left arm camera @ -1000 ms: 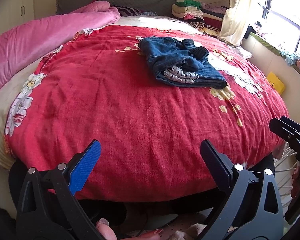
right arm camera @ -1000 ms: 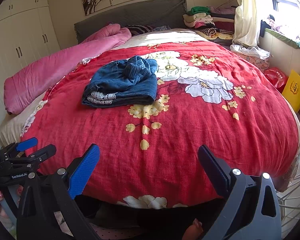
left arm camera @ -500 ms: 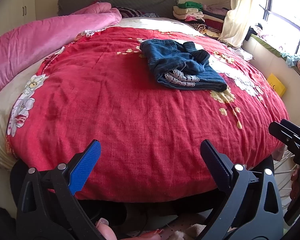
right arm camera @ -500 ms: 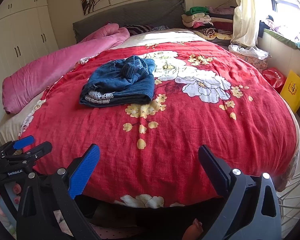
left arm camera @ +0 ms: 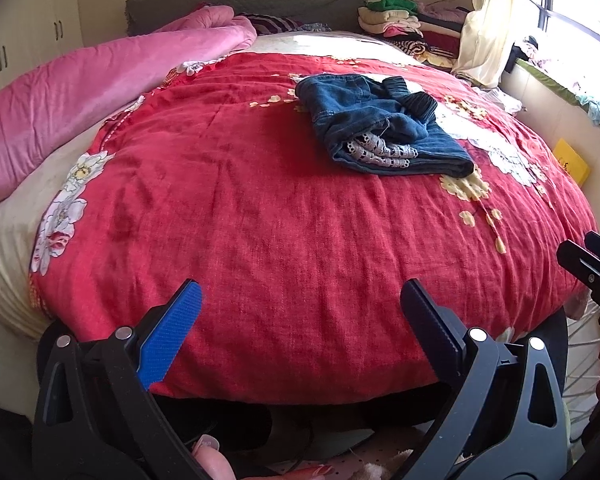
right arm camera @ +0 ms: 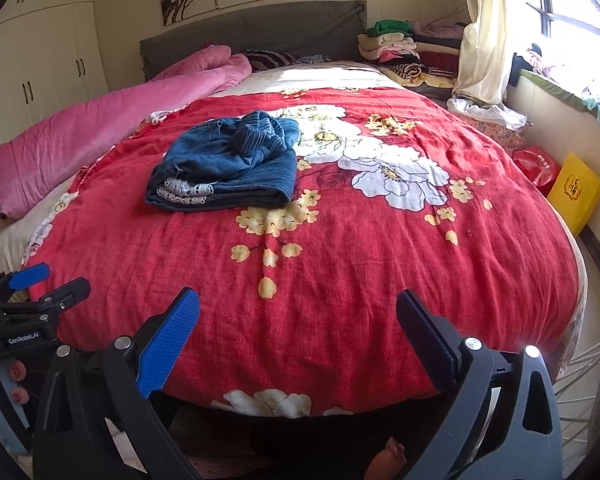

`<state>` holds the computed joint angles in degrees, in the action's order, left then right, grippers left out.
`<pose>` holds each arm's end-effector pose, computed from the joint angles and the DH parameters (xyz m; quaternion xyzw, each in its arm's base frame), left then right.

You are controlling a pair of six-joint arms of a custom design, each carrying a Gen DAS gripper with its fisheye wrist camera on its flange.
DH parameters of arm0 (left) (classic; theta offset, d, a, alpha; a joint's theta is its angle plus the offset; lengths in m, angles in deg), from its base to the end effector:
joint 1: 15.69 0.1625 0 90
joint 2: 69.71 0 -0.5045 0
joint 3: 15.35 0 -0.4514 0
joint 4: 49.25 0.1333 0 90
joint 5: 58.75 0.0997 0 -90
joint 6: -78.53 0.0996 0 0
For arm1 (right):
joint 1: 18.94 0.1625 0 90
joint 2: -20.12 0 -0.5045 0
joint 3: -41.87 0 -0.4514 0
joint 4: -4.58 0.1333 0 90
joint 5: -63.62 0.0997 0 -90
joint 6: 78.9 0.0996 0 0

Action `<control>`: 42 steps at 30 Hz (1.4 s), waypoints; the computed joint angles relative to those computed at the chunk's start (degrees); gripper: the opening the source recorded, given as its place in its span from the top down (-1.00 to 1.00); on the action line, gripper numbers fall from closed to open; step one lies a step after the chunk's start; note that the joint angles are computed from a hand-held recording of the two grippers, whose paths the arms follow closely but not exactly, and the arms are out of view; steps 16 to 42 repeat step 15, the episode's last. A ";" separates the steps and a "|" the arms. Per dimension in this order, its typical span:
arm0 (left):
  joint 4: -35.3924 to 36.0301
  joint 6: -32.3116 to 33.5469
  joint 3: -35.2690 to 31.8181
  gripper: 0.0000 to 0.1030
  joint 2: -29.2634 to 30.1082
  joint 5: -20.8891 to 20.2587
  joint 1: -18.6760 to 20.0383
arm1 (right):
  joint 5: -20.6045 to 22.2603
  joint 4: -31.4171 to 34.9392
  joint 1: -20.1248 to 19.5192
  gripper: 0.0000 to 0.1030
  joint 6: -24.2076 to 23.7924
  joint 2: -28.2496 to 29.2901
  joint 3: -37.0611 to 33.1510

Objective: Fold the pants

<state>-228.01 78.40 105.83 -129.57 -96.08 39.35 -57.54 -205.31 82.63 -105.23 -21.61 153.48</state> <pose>-0.1618 -0.6022 0.1951 0.1602 0.8622 -0.3326 0.3468 0.2127 -0.6313 0.0961 0.1761 -0.8625 0.3725 0.2937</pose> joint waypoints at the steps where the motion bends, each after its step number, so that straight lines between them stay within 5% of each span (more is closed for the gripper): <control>1: -0.96 0.76 0.18 -0.81 0.04 0.00 -0.11 | -0.03 0.04 -0.05 -0.91 0.05 -0.01 -0.01; 6: -5.50 3.17 0.90 -0.81 -0.58 -3.16 -0.01 | -0.08 0.24 -0.38 -0.91 0.64 0.00 0.08; 13: 5.05 -6.68 -3.57 -0.81 -1.75 -0.64 3.02 | 0.32 0.71 -1.97 -0.91 1.82 -0.42 -0.09; 15: 4.05 -5.38 -5.44 -0.81 -1.09 1.62 4.28 | -0.01 1.16 -2.88 -0.91 2.18 -0.66 -0.94; 42: 4.05 -5.38 -5.44 -0.81 -1.09 1.62 4.28 | -0.01 1.16 -2.88 -0.91 2.18 -0.66 -0.94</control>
